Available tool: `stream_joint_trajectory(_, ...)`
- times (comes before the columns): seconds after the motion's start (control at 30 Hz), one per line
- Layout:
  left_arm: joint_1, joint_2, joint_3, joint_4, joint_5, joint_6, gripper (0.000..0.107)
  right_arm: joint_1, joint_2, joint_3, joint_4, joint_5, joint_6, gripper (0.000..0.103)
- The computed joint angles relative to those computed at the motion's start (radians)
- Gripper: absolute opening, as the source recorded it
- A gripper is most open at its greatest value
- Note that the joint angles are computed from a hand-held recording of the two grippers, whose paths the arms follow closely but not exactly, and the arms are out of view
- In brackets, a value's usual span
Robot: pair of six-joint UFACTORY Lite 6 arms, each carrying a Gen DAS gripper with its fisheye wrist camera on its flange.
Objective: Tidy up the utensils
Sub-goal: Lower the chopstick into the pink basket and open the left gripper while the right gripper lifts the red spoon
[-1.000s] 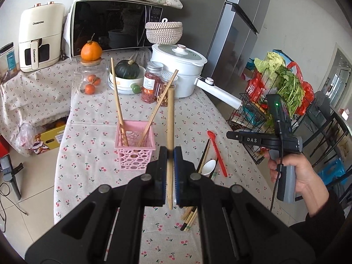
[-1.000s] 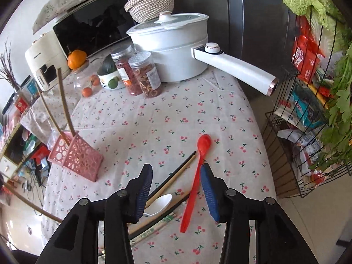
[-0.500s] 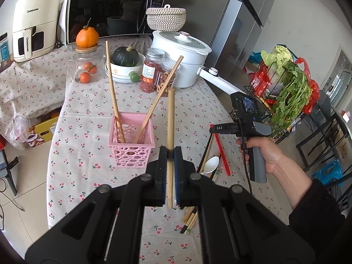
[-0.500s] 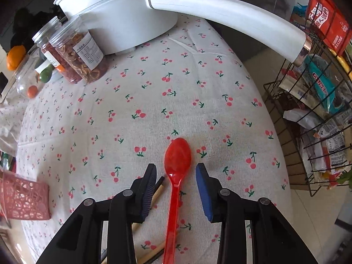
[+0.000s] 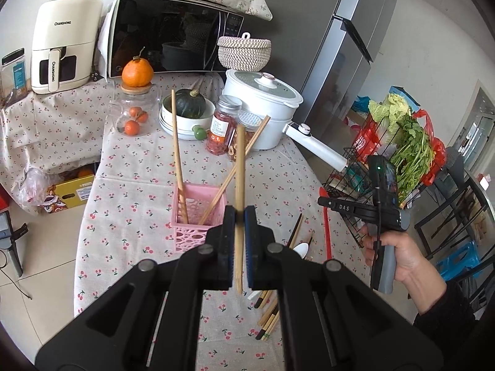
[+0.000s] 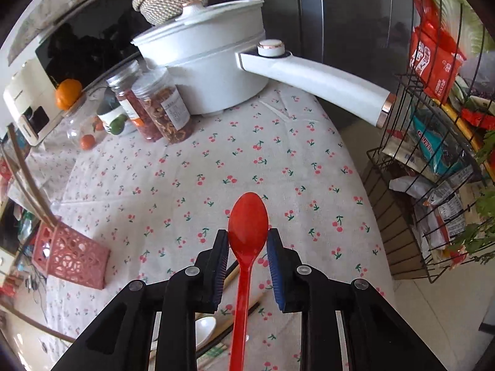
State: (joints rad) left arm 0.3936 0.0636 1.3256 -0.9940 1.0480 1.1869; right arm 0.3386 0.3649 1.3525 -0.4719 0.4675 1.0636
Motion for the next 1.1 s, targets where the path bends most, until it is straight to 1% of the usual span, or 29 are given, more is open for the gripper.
stream_joint_trajectory(0.1,0.031,-0.007,0.012,-0.049,0.027,0.019,0.007,0.062,-0.157,-0.108,-0.107,-0.041,0.145,0.025)
stream_joint_trajectory(0.17,0.059,-0.020,0.006,-0.106,0.031,0.049,0.007,0.111,-0.233,-0.144,-0.216,-0.030,0.272,0.025)
stream_joint_trajectory(0.23,0.078,-0.031,-0.004,-0.170,0.011,0.077,0.007,0.165,-0.291,-0.164,-0.325,-0.002,0.392,0.025)
stream_joint_trajectory(0.33,0.095,-0.028,-0.012,-0.267,-0.029,0.114,0.007,0.233,-0.333,-0.170,-0.449,0.041,0.523,0.025)
stream_joint_trajectory(0.5,0.086,-0.007,-0.021,-0.394,-0.100,0.182,0.007,0.290,-0.361,-0.179,-0.539,0.078,0.630,0.025)
stream_joint_trajectory(0.6,0.038,0.024,0.005,-0.363,-0.166,0.178,0.007,0.302,-0.352,-0.164,-0.549,0.077,0.641,0.025)
stream_joint_trajectory(0.7,-0.028,0.080,0.044,-0.265,-0.255,0.138,0.007,0.314,-0.336,-0.149,-0.565,0.077,0.641,0.025)
stream_joint_trajectory(0.77,-0.055,0.123,0.068,-0.226,-0.290,0.104,0.007,0.324,-0.320,-0.136,-0.577,0.080,0.642,0.025)
stream_joint_trajectory(1.0,-0.107,0.198,0.115,-0.145,-0.343,0.032,0.007,0.340,-0.275,-0.090,-0.586,0.064,0.620,0.025)
stream_joint_trajectory(1.1,-0.120,0.225,0.137,-0.122,-0.342,0.002,0.007,0.346,-0.270,-0.085,-0.591,0.062,0.624,0.025)
